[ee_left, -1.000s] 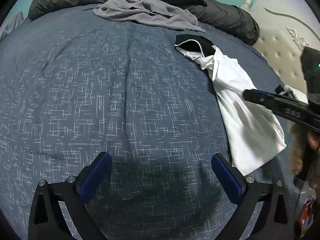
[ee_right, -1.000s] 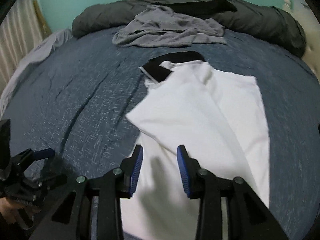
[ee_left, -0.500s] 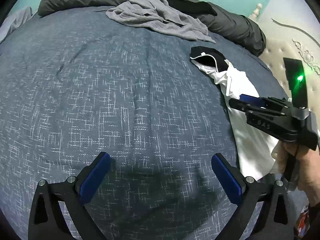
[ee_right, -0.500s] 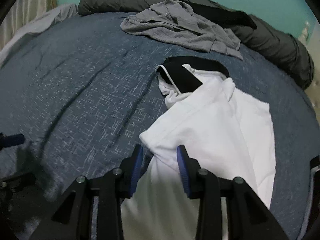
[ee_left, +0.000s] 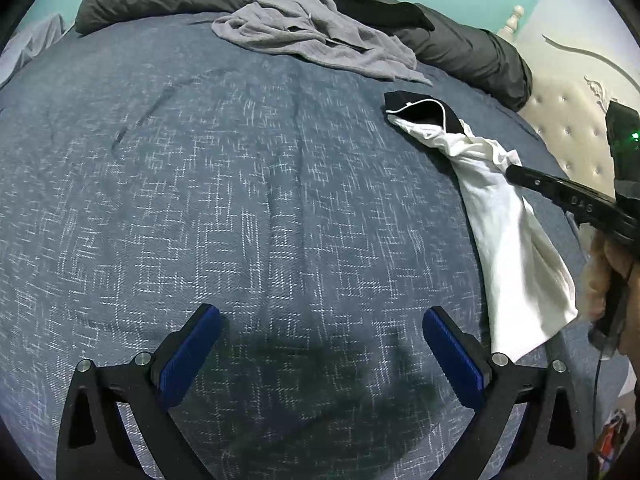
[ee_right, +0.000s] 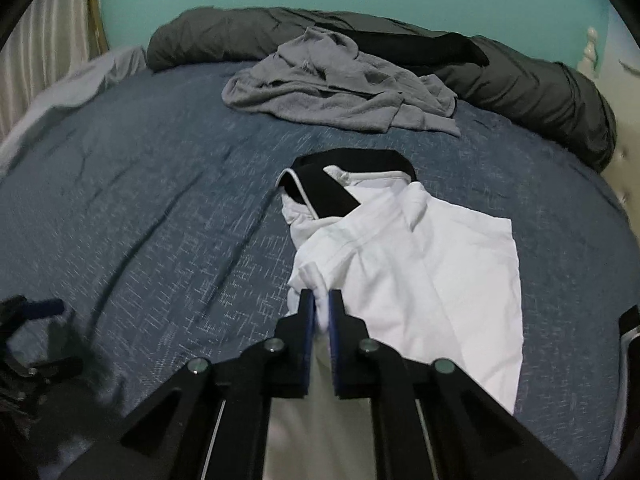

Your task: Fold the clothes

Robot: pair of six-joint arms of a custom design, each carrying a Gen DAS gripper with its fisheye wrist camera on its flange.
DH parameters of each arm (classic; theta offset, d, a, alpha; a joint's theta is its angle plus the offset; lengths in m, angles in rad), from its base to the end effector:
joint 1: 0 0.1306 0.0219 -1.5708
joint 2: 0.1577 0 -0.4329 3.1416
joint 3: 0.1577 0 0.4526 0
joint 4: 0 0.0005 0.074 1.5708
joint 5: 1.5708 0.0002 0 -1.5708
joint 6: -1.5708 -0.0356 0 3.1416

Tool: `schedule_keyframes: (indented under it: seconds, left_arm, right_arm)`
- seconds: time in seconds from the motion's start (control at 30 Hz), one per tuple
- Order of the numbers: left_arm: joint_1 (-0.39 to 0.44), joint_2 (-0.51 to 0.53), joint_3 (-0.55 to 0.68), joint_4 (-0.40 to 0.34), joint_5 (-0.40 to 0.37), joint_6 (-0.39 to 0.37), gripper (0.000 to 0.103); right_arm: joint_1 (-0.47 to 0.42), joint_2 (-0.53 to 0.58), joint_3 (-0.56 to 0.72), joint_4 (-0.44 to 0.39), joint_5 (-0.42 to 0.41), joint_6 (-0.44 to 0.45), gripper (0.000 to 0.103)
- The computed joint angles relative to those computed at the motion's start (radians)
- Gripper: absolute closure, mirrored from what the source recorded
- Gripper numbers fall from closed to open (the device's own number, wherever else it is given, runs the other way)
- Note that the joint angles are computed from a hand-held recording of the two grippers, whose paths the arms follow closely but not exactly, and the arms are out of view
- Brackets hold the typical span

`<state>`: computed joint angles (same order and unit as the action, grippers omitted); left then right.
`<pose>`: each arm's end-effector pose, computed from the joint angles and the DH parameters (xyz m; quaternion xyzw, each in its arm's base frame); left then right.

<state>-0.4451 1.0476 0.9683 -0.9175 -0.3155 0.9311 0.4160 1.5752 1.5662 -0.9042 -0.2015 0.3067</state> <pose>0.3446 -0.1527 0.4084 -0.2711 0.9087 -0.0612 0.3116 0.5560 0.2529 0.4675 -0.3633 0.8693 0.1126 0.3156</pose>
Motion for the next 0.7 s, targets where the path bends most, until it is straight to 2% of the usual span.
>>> schedule_keyframes:
  seconds: [0.17, 0.5, 0.7]
  left_arm:
    - [-0.004, 0.001, 0.000, 0.000, -0.005, 0.000, 0.000]
    - [-0.004, -0.001, 0.001, -0.004, -0.010, 0.000, 0.000]
    - [-0.004, -0.005, 0.000, -0.001, -0.012, 0.000, 0.000]
  right_arm:
    - [-0.030, 0.018, 0.031, -0.060, -0.110, -0.002, 0.096]
    - [-0.015, 0.047, 0.054, -0.086, -0.149, -0.014, 0.096]
    - [-0.025, 0.062, 0.075, -0.120, -0.189, -0.053, 0.095]
